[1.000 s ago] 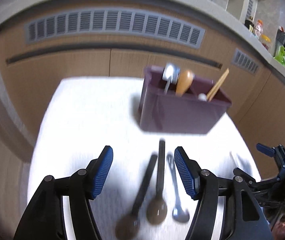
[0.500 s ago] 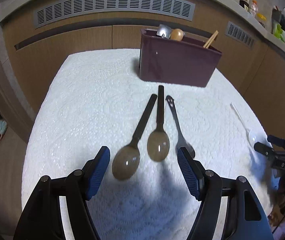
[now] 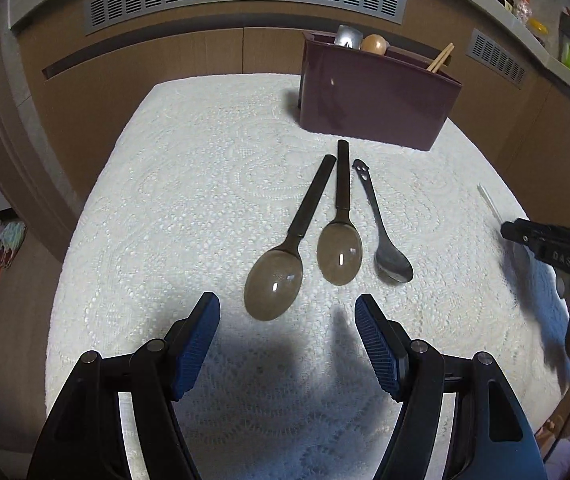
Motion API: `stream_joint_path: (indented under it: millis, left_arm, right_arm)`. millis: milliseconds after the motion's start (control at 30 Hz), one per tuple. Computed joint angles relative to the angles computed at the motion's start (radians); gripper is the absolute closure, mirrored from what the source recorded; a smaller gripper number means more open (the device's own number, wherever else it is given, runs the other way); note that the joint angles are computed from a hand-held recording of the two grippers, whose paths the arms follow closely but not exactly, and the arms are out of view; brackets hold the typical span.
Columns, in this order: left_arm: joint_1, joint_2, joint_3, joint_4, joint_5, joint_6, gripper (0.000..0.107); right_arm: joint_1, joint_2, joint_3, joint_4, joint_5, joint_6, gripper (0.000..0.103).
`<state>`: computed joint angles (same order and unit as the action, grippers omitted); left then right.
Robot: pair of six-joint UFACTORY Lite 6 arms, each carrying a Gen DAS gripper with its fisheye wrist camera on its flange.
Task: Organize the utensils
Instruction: 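Grasp the white plastic spoon with the right gripper while the left gripper grasps a dark spoon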
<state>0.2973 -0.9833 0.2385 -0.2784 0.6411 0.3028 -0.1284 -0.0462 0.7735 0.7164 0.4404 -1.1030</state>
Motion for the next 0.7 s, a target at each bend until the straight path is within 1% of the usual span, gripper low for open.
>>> stream_joint_path:
  millis: [67,133,233,367,467,533,567,633,700]
  left_arm:
    - [0.033,-0.006,0.003,-0.029,0.014,0.040,0.036]
    - [0.051,0.003,0.005,-0.047,0.015,0.068,0.036]
    - [0.063,0.026,0.008,-0.058,0.006,0.088,0.036]
    - [0.080,0.046,0.008,-0.079,0.002,0.116,0.036]
    - [0.091,0.044,0.005,-0.083,0.002,0.126,0.036]
    - [0.113,0.027,0.000,-0.112,0.008,0.166,0.036]
    - [0.138,0.010,-0.006,-0.151,0.013,0.222,0.036]
    - [0.161,0.005,-0.011,-0.198,0.010,0.301,0.039]
    - [0.174,0.042,-0.010,-0.227,-0.010,0.358,0.051]
  right_arm:
    - [0.035,0.035,0.035,-0.062,-0.029,0.063,0.073]
    - [0.056,0.074,0.066,-0.117,-0.034,0.121,0.076]
    - [0.076,0.106,0.085,-0.112,-0.053,0.122,0.077]
    - [0.084,0.143,0.110,-0.050,-0.071,0.070,0.077]
    - [0.105,0.144,0.117,-0.071,-0.083,0.085,0.094]
    - [0.115,0.099,0.085,-0.054,-0.101,0.066,0.094]
    - [0.113,0.080,0.076,-0.043,-0.092,0.051,0.094]
    - [0.092,0.028,0.054,0.007,-0.039,0.000,0.094]
    - [0.077,-0.023,0.028,0.033,-0.003,-0.026,0.094]
